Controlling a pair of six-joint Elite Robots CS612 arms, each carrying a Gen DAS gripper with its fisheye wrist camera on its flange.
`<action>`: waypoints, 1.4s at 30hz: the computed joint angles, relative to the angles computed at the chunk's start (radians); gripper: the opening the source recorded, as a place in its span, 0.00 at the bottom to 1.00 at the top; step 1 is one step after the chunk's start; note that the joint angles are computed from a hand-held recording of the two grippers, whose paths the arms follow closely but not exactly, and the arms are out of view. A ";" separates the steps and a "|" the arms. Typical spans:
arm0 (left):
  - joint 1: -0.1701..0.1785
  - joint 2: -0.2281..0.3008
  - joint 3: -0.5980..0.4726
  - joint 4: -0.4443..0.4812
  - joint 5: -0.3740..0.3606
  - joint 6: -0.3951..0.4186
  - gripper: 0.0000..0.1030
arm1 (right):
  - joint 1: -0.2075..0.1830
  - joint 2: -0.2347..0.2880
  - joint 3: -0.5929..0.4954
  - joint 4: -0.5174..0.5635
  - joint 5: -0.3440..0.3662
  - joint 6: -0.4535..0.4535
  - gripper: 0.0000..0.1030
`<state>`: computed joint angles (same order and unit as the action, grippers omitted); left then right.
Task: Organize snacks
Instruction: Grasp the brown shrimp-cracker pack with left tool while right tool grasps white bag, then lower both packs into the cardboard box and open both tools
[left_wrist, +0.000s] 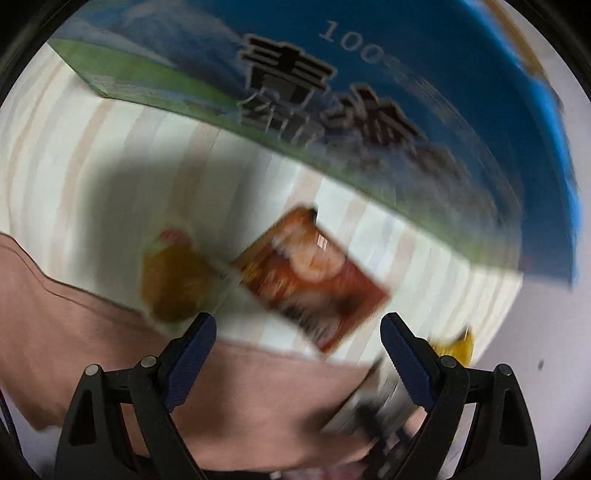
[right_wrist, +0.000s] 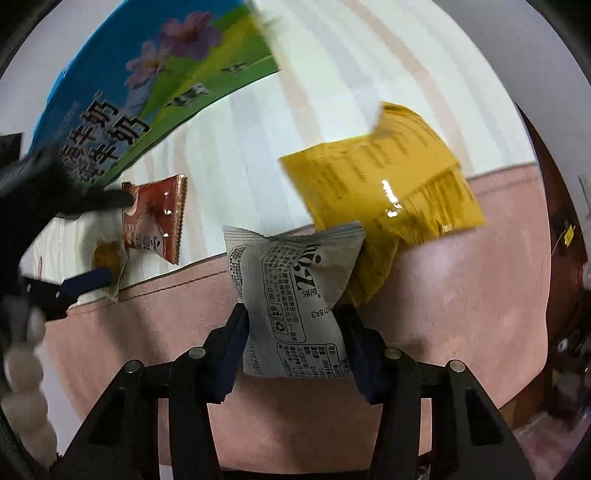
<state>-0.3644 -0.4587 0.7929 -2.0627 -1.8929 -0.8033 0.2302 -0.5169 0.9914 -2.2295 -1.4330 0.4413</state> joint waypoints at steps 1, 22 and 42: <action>-0.004 0.009 -0.014 -0.010 0.023 -0.035 0.89 | 0.000 -0.003 0.010 -0.013 -0.003 0.008 0.51; -0.059 -0.080 0.148 0.062 0.255 0.216 0.88 | -0.035 -0.050 0.101 -0.045 0.036 -0.002 0.59; -0.071 -0.156 0.311 -0.074 0.229 0.354 0.54 | -0.031 -0.095 0.190 -0.002 0.105 -0.121 0.49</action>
<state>-0.4354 -0.6145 1.1041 -2.1365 -1.6638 -0.4497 0.1997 -0.6118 1.1815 -2.2313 -1.3283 0.3198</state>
